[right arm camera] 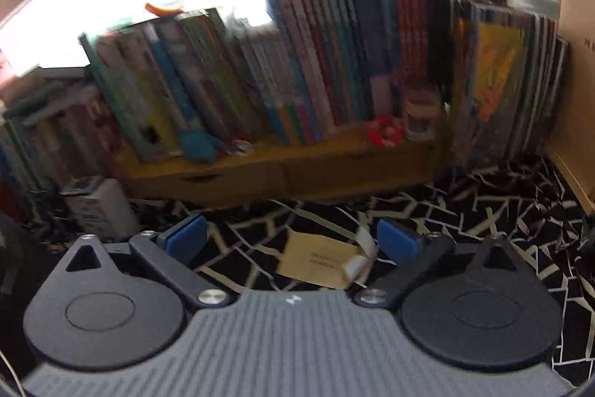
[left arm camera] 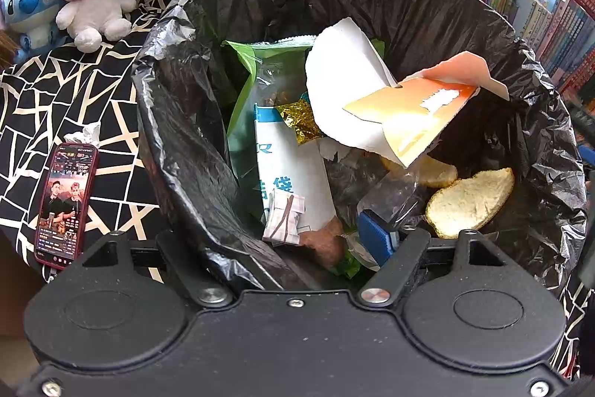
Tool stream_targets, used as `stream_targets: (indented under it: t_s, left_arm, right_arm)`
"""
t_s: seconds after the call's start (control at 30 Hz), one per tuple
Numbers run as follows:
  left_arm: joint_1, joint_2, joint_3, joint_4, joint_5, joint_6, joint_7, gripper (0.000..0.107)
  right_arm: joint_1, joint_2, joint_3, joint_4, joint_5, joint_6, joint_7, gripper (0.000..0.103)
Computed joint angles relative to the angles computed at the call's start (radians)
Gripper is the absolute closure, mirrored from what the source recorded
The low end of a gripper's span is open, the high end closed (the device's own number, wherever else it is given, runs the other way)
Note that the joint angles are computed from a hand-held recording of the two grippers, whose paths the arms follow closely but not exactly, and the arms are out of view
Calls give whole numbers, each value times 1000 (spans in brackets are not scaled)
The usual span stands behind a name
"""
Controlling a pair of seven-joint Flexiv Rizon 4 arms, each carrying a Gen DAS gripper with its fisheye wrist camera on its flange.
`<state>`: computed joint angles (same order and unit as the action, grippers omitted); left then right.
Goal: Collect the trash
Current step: 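Move the right tool down to the tan paper envelope and grasp it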
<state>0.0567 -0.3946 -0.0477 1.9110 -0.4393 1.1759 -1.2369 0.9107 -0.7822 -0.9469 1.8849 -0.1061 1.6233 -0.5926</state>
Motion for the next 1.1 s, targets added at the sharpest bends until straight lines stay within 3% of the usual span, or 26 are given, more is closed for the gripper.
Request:
stream_targets:
  t_s: [0.27, 0.53, 0.67, 0.73, 0.83, 1.0, 1.1]
  left_arm:
    - [-5, -2, 7, -7, 8, -5, -24, 32]
    - [-1, -3, 2, -6, 7, 2, -34, 32]
    - [1, -3, 1, -5, 6, 2, -30, 32]
    - [0, -4, 3, -7, 9, -2, -32, 32]
    - [-1, -4, 4, -10, 13, -6, -32, 32]
    - [0, -4, 1, -8, 11, -2, -29, 32]
    - [0, -3, 1, -6, 9, -1, -26, 32]
  right_arm:
    - [-151, -113, 128, -111, -23, -43, 35, 0]
    - [-320, -175, 288, -271, -151, -163, 81, 0]
    - [-355, -218, 301, -339, -198, -211, 142, 0]
    - [-368, -238, 302, -378, -220, -269, 182, 0]
    - [-423, -247, 370, -443, -239, -372, 202, 0]
    - [-462, -229, 420, -443, -295, -373, 222, 0]
    - [-480, -205, 448, -418, -334, -342, 221, 11]
